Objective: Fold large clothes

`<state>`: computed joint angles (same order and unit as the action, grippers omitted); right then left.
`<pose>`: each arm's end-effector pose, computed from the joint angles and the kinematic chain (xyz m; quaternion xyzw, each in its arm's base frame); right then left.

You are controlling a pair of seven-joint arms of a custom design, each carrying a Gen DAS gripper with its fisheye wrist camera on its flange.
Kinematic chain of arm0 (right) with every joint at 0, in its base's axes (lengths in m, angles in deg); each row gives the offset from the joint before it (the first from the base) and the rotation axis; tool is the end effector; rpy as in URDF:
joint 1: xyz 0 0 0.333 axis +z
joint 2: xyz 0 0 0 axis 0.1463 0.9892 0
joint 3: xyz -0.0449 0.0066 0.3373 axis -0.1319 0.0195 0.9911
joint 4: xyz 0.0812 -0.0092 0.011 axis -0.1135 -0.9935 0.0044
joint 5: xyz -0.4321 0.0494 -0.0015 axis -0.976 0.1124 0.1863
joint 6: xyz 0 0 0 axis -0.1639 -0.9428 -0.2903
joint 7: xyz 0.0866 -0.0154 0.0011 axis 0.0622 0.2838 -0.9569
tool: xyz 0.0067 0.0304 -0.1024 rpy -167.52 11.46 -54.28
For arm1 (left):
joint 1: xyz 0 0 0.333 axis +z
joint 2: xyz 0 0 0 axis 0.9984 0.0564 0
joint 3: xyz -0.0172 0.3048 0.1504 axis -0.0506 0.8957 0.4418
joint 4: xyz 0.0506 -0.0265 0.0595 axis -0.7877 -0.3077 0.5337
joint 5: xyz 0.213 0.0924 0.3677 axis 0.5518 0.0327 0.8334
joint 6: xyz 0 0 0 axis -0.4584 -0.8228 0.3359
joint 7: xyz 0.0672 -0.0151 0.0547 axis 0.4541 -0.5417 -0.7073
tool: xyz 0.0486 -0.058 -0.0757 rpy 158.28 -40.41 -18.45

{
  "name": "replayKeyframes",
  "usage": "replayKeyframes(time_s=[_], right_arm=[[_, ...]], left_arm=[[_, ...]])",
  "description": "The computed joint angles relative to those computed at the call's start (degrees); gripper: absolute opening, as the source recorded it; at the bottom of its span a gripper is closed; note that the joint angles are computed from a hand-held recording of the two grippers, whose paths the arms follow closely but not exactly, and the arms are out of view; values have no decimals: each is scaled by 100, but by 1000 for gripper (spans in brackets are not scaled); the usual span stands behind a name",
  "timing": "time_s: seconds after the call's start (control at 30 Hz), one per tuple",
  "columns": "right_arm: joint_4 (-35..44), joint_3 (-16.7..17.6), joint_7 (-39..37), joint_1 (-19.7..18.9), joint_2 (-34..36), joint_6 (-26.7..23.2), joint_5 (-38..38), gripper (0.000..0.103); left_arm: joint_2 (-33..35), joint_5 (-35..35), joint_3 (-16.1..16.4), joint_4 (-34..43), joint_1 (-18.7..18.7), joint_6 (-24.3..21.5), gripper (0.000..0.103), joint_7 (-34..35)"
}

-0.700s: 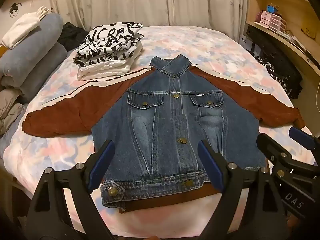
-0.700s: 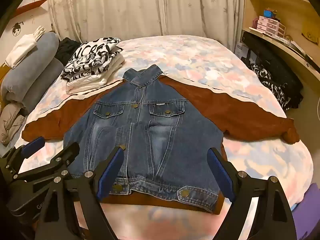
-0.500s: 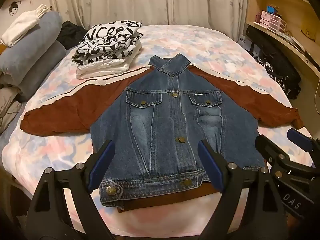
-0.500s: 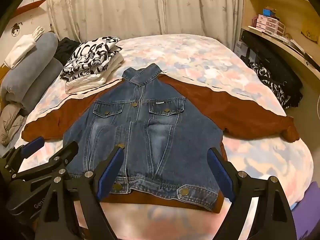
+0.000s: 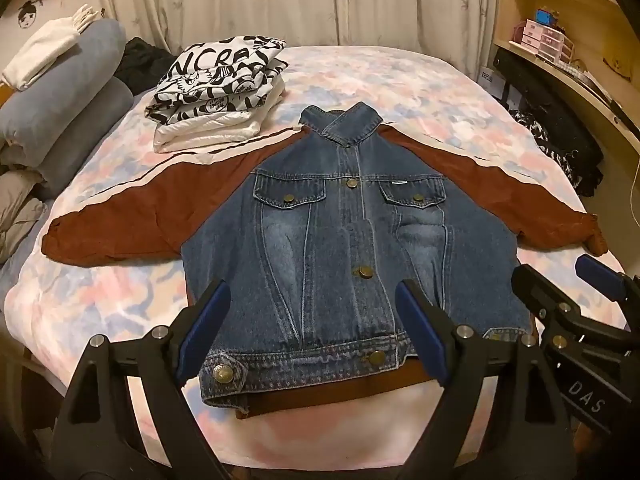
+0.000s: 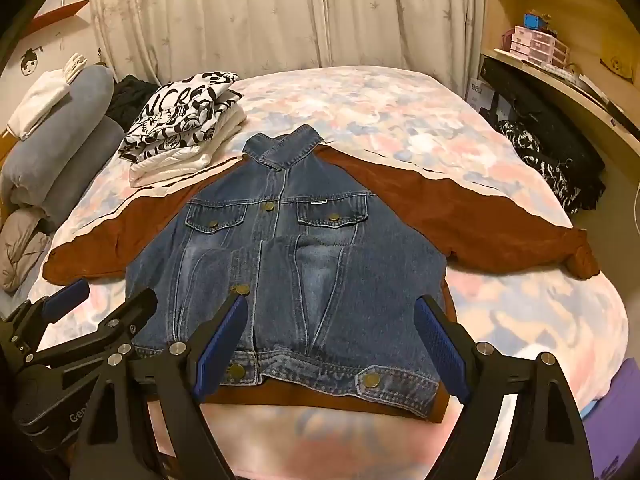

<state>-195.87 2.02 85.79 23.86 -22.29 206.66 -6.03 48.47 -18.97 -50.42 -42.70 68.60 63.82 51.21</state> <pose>0.4418 0.1515 0.6825 -0.5840 0.7311 -0.2721 0.2245 0.4685 -0.3079 0.6871 -0.6187 0.7004 -0.2650 0.2376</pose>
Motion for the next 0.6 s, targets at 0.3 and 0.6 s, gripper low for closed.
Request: replayKeyframes(time_s=[0.3, 0.6], right_arm=[[-14, 20, 48, 12, 1, -3, 3, 86], [-120, 36, 115, 12, -65, -11, -24, 86]], left_arm=[[-15, 10, -10, -16, 1, -17, 83, -18], [-23, -37, 2, -56, -13, -11, 83, -7]])
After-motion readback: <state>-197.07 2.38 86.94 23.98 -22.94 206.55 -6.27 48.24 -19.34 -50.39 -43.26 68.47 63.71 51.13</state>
